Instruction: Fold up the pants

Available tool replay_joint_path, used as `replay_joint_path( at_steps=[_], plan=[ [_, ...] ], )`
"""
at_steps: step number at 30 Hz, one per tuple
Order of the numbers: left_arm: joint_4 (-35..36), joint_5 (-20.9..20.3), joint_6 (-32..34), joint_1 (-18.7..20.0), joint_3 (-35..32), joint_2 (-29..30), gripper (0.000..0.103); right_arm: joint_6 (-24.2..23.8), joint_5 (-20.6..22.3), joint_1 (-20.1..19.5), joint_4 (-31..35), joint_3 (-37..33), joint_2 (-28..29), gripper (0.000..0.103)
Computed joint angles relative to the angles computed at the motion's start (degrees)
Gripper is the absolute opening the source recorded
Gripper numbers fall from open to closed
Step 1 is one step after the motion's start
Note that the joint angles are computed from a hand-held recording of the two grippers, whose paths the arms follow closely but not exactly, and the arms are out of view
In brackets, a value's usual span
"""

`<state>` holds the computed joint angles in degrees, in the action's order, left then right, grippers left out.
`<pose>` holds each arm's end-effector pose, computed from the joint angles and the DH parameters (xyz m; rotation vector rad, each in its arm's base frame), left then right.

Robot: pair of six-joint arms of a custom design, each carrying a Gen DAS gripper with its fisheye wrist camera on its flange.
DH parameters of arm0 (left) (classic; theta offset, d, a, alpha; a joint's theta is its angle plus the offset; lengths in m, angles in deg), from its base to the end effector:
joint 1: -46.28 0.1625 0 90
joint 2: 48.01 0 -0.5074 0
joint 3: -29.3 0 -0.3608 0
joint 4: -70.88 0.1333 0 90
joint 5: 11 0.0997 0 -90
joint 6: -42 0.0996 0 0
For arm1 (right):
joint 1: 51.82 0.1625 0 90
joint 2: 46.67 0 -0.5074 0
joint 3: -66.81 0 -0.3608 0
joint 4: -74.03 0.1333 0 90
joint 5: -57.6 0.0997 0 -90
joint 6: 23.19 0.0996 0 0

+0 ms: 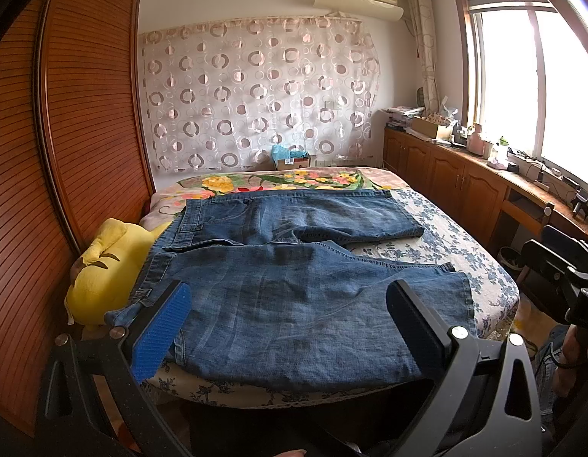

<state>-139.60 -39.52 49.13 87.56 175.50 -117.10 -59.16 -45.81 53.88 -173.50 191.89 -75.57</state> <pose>-0.1299 -0.4079 0.3187 0.5415 2.0757 -1.2168 0.2517 -0.4883 0.0901 0.8965 -2.2361 1.3536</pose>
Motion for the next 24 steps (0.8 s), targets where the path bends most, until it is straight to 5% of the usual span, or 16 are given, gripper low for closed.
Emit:
replay_joint_path(
  at_steps=[15, 24],
  plan=[
    [6.0, -0.1, -5.5, -1.1, -1.3, 0.3, 0.102, -0.3, 0.4, -0.9, 2.5, -1.0, 0.1, 0.103],
    [2.3, 0.4, -3.7, 2.8, -2.9, 4.0, 0.103, -0.8, 0.2, -2.5, 5.7, -2.5, -0.1, 0.102]
  ],
)
